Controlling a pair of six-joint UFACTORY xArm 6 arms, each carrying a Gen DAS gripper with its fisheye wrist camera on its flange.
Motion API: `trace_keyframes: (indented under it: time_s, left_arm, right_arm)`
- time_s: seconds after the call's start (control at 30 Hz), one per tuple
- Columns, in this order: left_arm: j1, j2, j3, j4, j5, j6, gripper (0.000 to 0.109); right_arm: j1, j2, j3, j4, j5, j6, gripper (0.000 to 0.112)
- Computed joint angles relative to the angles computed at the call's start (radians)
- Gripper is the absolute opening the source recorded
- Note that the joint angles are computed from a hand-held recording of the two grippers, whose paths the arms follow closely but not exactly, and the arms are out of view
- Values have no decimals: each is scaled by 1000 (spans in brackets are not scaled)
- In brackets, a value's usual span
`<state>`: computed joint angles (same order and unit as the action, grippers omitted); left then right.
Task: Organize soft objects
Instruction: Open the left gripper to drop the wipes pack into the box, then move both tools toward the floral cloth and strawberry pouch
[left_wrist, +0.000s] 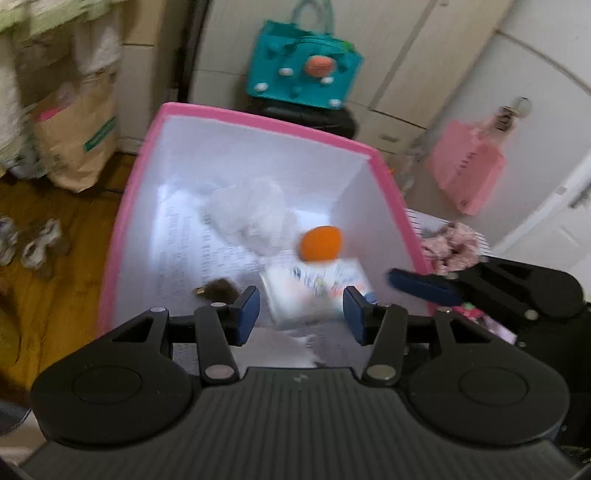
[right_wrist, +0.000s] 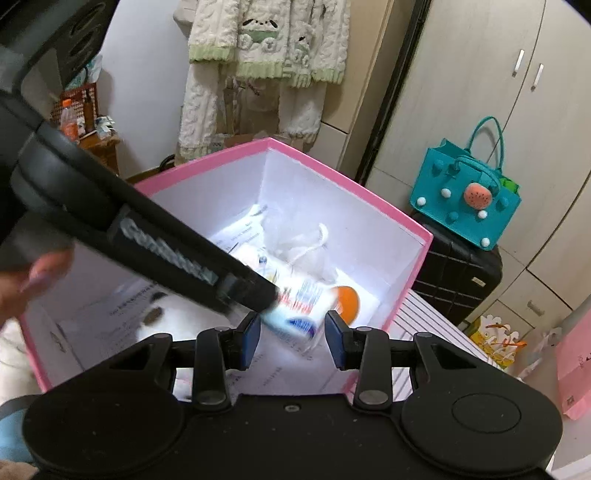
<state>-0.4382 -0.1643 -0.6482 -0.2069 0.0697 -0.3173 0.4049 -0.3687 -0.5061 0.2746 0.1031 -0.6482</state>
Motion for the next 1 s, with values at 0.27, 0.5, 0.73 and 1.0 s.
trace_keyframes:
  time_s: [0.27,0.5,0.73,1.0]
  left_arm:
    - [-7,-149,64,253,61,-131,52]
    - [-50,-322,83,333,233,-152,55]
    - [-126,-450,67,344,415,-133,57]
    - [-235,-537,66,419,515,-186,63]
  right_arm:
    - [-34,-139,6,432,162,-357,44]
    - [-150,-275,-6,506,416,-383,44]
    - [-250,-416,0,520,656,-368,45]
    - [-368,-572,19,522,871,-390,49]
